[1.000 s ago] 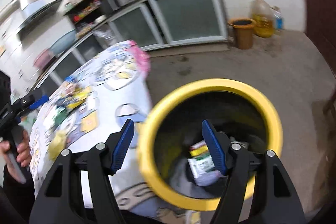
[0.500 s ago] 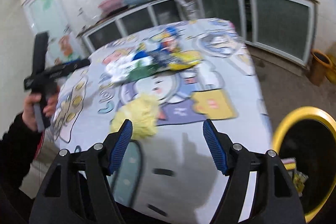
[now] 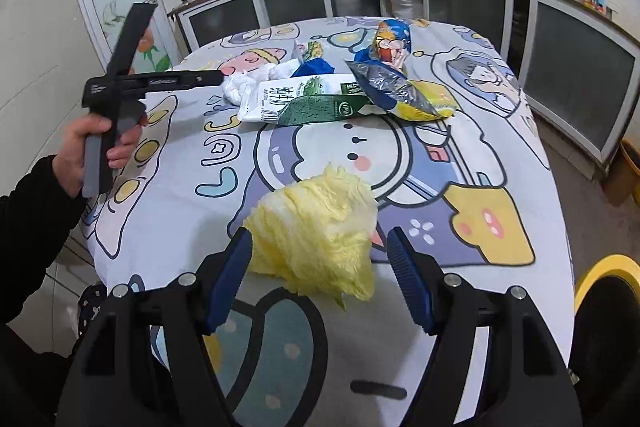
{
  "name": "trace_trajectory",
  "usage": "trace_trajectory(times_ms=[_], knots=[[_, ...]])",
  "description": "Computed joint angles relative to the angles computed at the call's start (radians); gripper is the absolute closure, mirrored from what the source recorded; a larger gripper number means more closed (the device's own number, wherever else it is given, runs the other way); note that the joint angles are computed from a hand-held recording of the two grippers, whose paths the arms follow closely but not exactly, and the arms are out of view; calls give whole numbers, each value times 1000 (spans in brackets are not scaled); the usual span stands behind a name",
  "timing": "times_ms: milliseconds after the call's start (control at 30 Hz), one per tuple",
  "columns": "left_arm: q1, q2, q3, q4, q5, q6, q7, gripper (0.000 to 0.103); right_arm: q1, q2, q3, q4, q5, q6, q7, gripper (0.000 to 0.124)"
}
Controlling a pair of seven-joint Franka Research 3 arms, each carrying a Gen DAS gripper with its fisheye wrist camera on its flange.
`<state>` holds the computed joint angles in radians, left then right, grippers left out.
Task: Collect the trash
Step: 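Grasp the white tissue bundle with the left tool while the right tool grasps the cabbage leaves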
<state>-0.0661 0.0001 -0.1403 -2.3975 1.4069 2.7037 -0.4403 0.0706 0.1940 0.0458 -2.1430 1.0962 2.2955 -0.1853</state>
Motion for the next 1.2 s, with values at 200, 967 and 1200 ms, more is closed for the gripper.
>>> trace_trajectory(times_ms=[200, 967, 1200], knots=[[27, 72, 33, 39, -39, 83, 29, 8, 11, 35, 11, 33, -38, 10, 30, 57], [31, 144, 111, 74, -100, 227, 26, 50, 2, 127, 32, 150, -171, -44, 250, 109], [38, 3, 68, -12, -12, 195, -93, 51, -21, 65, 29, 106, -129, -88, 211, 111]])
